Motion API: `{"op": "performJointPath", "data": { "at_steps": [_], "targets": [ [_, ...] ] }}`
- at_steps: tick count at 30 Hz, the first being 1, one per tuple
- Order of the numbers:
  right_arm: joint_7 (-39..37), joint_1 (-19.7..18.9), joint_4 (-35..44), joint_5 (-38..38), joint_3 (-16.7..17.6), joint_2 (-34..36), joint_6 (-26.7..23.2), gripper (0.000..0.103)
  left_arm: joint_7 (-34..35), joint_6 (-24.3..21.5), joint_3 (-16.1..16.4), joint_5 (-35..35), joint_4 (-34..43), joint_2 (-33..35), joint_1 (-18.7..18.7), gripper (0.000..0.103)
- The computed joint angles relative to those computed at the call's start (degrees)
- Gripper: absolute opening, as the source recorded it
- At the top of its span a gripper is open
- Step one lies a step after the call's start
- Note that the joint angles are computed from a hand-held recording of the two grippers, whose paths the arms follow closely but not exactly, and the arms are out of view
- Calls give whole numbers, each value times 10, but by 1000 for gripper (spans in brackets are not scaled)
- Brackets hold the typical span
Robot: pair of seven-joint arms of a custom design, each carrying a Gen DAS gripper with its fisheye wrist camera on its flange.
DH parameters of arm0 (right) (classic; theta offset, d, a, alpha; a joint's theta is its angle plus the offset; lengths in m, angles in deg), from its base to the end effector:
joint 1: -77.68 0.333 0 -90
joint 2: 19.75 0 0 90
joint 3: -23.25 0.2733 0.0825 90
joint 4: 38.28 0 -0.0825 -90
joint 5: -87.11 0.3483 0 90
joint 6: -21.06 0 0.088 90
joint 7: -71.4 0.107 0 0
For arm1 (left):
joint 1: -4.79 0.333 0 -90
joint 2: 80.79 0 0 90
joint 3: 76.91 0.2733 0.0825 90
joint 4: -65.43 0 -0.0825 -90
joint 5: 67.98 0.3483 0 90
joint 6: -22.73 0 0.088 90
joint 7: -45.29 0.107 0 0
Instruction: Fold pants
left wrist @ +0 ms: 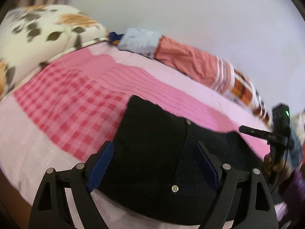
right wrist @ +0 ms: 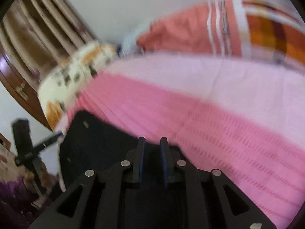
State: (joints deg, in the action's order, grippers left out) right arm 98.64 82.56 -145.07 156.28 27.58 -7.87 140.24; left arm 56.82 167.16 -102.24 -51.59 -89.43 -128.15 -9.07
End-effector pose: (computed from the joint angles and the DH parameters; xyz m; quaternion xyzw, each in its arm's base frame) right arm 0.5720 0.1384 0.4122 -0.7659 0.4000 0.1553 0.4787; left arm 0.2733 -0.2338 0.4926 -0.8036 0.4595 -0.3139 0.2111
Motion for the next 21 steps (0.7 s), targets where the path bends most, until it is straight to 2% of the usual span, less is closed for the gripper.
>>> {"op": "performJointPath", "data": {
  "at_steps": [1, 4, 6, 7, 8, 10, 12, 13, 14, 17, 18, 21],
  "targets": [
    [15, 10, 2, -20, 2, 9, 21, 10, 13, 8, 6, 3, -3, 11, -2, 85],
    [41, 2, 8, 10, 6, 30, 19, 0, 30, 21, 18, 3, -21, 25, -2, 85],
    [46, -4, 16, 12, 8, 38, 10, 0, 41, 44, 45, -19, -47, 27, -13, 85],
    [50, -7, 22, 12, 9, 44, 2, 0, 33, 68, 44, -20, -66, 11, -7, 85],
    [55, -10, 25, 11, 10, 46, -3, 0, 29, 62, 37, -19, -67, 2, 3, 87],
    [57, -15, 19, 18, 12, 39, -8, 2, 48, 53, 45, -25, -58, 5, 4, 87],
    [49, -29, -5, 60, 8, 13, -18, 11, 51, 31, 34, -22, -48, -6, 11, 86],
    [38, -39, -30, 86, 2, -6, -27, 23, 51, 27, 34, -25, -49, -15, 10, 86],
    [28, -53, -63, 116, -10, -33, -50, 36, 47, 25, 36, -30, -52, -32, 7, 86],
    [22, -82, -158, 155, -61, -115, -95, 55, 34, -14, 21, -28, -50, -85, 10, 86],
    [31, -100, -201, 145, -90, -154, -112, 56, 30, -27, 16, -27, -48, -99, 10, 86],
    [55, -159, -305, 88, -173, -233, -130, 58, 25, -14, 17, -34, -45, -112, -2, 86]
  ]
}}
